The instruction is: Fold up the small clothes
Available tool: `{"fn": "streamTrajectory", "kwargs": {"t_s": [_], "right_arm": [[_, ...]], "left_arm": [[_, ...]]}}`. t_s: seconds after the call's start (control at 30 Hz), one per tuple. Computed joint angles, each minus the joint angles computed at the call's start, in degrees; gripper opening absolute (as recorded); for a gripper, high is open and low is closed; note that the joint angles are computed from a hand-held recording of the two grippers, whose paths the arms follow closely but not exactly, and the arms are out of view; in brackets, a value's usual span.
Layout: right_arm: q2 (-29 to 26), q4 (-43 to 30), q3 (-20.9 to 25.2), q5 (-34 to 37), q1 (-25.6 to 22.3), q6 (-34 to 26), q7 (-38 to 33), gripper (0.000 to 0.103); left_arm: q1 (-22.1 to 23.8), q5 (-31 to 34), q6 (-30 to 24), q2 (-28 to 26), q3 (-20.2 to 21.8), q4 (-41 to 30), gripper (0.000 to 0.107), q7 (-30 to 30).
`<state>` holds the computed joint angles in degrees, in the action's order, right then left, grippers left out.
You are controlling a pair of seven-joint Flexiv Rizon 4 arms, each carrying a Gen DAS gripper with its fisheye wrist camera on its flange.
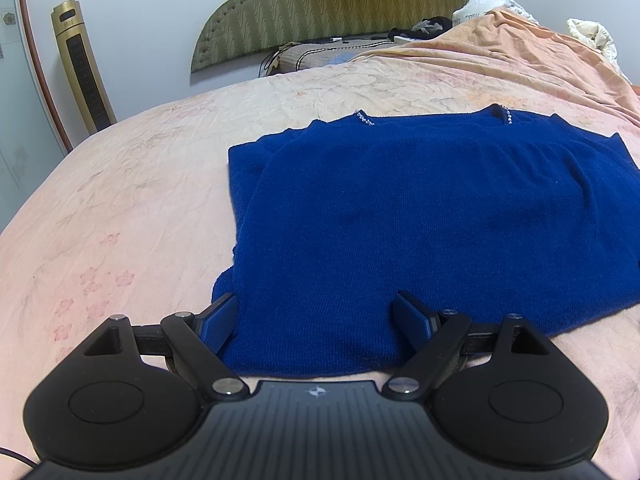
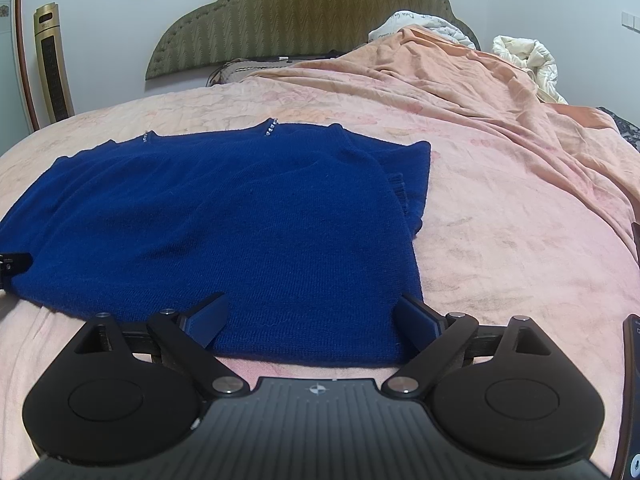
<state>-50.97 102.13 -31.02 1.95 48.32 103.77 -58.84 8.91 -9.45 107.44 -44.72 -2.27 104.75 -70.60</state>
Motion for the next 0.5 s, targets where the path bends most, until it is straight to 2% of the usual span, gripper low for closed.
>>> {"fn": "streamTrajectory", "kwargs": {"t_s": [0.5], "right_arm": [[0.0,0.0,0.0,0.1,0.1,0.0,-0.1,0.098]], "left_arm": [[0.1,-0.1,-0.1,-0.2,0.0,0.0,0.087,-0.5]]}}
